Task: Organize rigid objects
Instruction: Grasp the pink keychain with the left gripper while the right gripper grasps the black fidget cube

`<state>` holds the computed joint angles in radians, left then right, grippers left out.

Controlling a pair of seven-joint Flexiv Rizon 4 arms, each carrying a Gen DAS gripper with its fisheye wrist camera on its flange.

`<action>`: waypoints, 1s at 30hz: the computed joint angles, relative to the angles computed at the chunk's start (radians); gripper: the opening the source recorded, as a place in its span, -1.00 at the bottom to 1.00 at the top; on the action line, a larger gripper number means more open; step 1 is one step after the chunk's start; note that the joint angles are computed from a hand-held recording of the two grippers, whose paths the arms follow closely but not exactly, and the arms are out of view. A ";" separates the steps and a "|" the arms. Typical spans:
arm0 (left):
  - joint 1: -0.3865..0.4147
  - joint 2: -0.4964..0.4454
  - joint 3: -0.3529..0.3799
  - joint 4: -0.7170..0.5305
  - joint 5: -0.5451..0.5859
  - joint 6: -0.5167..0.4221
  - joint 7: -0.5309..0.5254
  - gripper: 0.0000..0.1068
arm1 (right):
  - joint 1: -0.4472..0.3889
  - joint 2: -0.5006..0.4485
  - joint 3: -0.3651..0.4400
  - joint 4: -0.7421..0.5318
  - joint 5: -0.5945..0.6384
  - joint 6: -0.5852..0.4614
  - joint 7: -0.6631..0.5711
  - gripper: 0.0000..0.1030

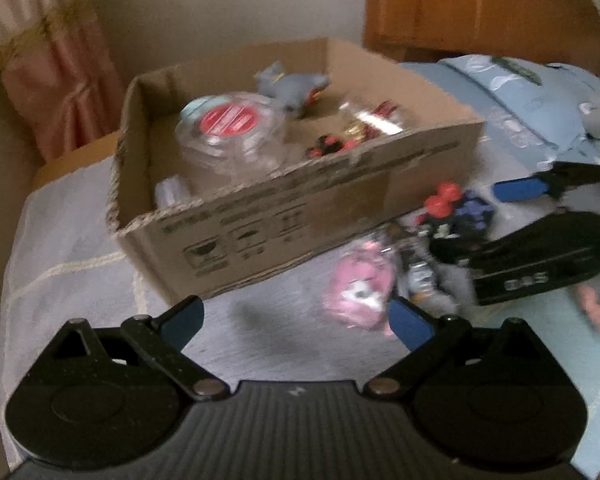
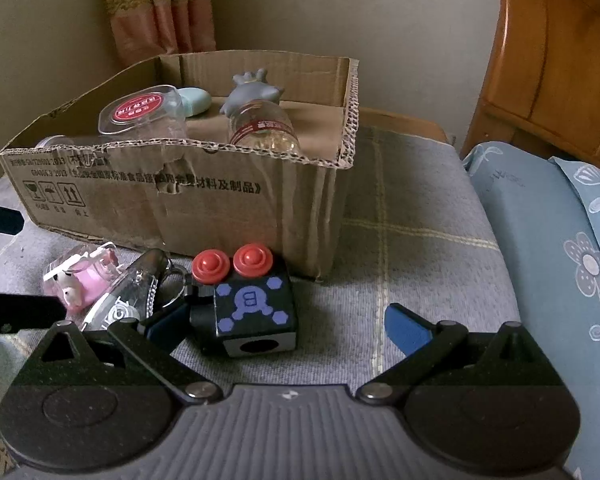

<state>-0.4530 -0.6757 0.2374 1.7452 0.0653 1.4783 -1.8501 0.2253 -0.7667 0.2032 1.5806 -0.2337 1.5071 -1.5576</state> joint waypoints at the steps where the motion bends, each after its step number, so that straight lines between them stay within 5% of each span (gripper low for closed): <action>1: 0.004 0.001 0.000 0.005 -0.005 0.000 -0.006 0.85 | -0.003 -0.001 0.004 -0.001 -0.001 -0.002 -0.004 1.00; 6: -0.071 -0.003 0.118 -0.003 0.012 -0.056 -0.119 0.83 | -0.008 -0.003 0.013 -0.005 0.003 -0.005 -0.015 1.00; 10: -0.034 0.032 0.073 0.020 0.027 -0.042 -0.161 0.83 | -0.013 -0.004 0.019 -0.006 0.008 -0.002 -0.019 1.00; 17: -0.084 0.015 0.093 -0.033 0.027 -0.050 -0.341 0.83 | -0.018 -0.009 0.028 -0.007 0.015 0.009 -0.028 1.00; 26: -0.106 -0.085 0.121 -0.204 0.044 -0.192 -0.569 0.76 | -0.049 -0.019 0.069 -0.017 0.023 0.012 -0.058 1.00; 30: -0.098 -0.091 0.108 -0.231 0.070 -0.255 -0.643 0.38 | -0.058 -0.027 0.083 -0.026 0.026 0.014 -0.076 1.00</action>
<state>-0.5515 -0.7670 0.3455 1.5144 0.1351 1.2236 -2.4932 0.1677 -0.7941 0.2865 1.5544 -0.2072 1.5207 -1.6341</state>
